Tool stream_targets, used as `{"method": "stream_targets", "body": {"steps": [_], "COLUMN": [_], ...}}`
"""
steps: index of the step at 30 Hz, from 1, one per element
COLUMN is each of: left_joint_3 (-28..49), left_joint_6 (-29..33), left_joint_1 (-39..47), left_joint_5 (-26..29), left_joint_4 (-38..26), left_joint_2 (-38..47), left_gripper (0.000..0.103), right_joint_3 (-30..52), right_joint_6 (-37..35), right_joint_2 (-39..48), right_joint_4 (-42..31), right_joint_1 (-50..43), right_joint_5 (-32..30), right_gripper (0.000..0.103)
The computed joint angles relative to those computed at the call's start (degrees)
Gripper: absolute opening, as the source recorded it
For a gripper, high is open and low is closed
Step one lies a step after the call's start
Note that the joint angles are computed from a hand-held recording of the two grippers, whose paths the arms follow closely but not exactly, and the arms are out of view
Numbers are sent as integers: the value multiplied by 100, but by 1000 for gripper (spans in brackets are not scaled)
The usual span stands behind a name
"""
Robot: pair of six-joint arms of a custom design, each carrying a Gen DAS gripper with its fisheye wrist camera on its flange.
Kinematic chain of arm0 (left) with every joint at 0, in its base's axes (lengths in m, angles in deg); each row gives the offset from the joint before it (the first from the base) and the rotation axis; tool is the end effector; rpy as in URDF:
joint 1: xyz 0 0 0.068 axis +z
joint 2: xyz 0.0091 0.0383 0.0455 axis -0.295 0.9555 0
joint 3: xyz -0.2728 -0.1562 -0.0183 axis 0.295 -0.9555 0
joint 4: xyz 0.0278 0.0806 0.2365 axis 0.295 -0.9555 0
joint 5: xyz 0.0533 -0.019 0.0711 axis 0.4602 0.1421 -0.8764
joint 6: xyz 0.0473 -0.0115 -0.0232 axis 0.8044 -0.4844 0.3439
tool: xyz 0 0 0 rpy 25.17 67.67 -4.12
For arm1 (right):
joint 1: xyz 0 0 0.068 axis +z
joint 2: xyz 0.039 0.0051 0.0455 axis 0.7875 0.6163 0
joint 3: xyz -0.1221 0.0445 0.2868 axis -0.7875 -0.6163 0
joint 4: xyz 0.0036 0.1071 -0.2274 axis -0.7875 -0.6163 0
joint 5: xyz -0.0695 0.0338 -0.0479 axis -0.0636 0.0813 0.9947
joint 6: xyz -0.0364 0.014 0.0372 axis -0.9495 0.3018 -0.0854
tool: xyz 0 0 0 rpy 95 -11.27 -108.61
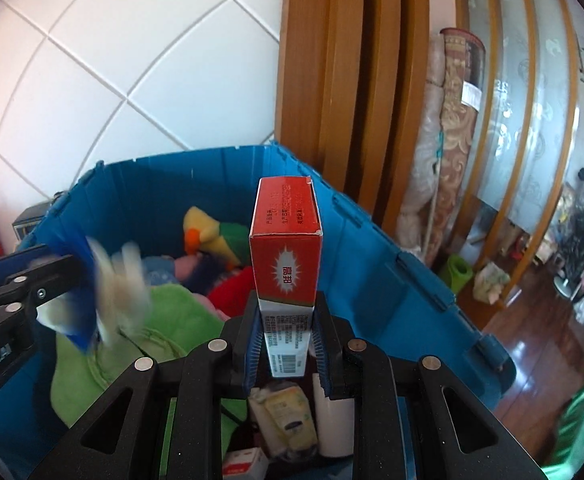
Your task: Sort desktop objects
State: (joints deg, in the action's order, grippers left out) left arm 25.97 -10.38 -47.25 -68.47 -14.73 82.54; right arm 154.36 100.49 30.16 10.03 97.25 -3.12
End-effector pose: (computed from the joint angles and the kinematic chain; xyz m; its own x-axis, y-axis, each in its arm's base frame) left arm 0.2372 -0.1206 0.4316 -0.6166 -0.0298 -0.7867 -0.0301 0.9994 -0.0143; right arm 0.2826 0.2595 0.4098 -0.5321 -0.1519 -0.8329 -0.1704 0.9829 -0.0704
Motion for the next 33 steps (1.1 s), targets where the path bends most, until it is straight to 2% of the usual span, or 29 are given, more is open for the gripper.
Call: {"method": "stream_targets", "body": {"steps": [2,4,5,6,7,8,9,13,15,17,22,26,30,33], "left_joint_3": [-15,-76,-114,-131,-152,-153,-168,-298,-386,-490,-902,-1063,-1121,-1124], "left_joint_6": [17,41,50,42,28,25,19,6,11,-5,57,109,106,70], "left_joint_1": [-35,-108,-134,-157,-170,-149,-145,-118,-137,-156,-177,-296,-512,-515], "left_joint_5": [-58,-207,-261,-298,-333,-335,-340,-355,-409,-472,-463,-666,-1130,-1181], "left_joint_4": [23,95,129,144,143,138,139,133,144,144,420,399,198,-25], "left_joint_2": [-30,-98,-144,-169,-209,-230,-265,-476,-613,-783,-1430,-1818,-2072,-2224], "left_gripper": [55,61,64,65,66,66,66,66,66,66,67,87,96,99], "right_joint_3": [13,26,21,18,6,10,-22,66,94,49,-47,-117,-142,-85], "right_joint_6": [2,0,-10,-4,3,-5,-29,-17,21,94,265,399,508,603], "right_joint_2": [30,52,56,50,34,22,-14,-44,-57,-114,-268,-421,-534,-534], "right_joint_4": [-45,-96,-86,-85,-65,-48,-2,-100,-164,-207,-351,-419,-479,-575], "right_joint_1": [-56,-61,-79,-72,-62,-49,-15,116,161,228,496,780,1090,1299], "right_joint_5": [-72,-101,-109,-80,-50,-31,20,247,317,420,611,761,890,1027], "right_gripper": [23,24,29,44,54,72,79,85,97,103,103,103,103,103]}}
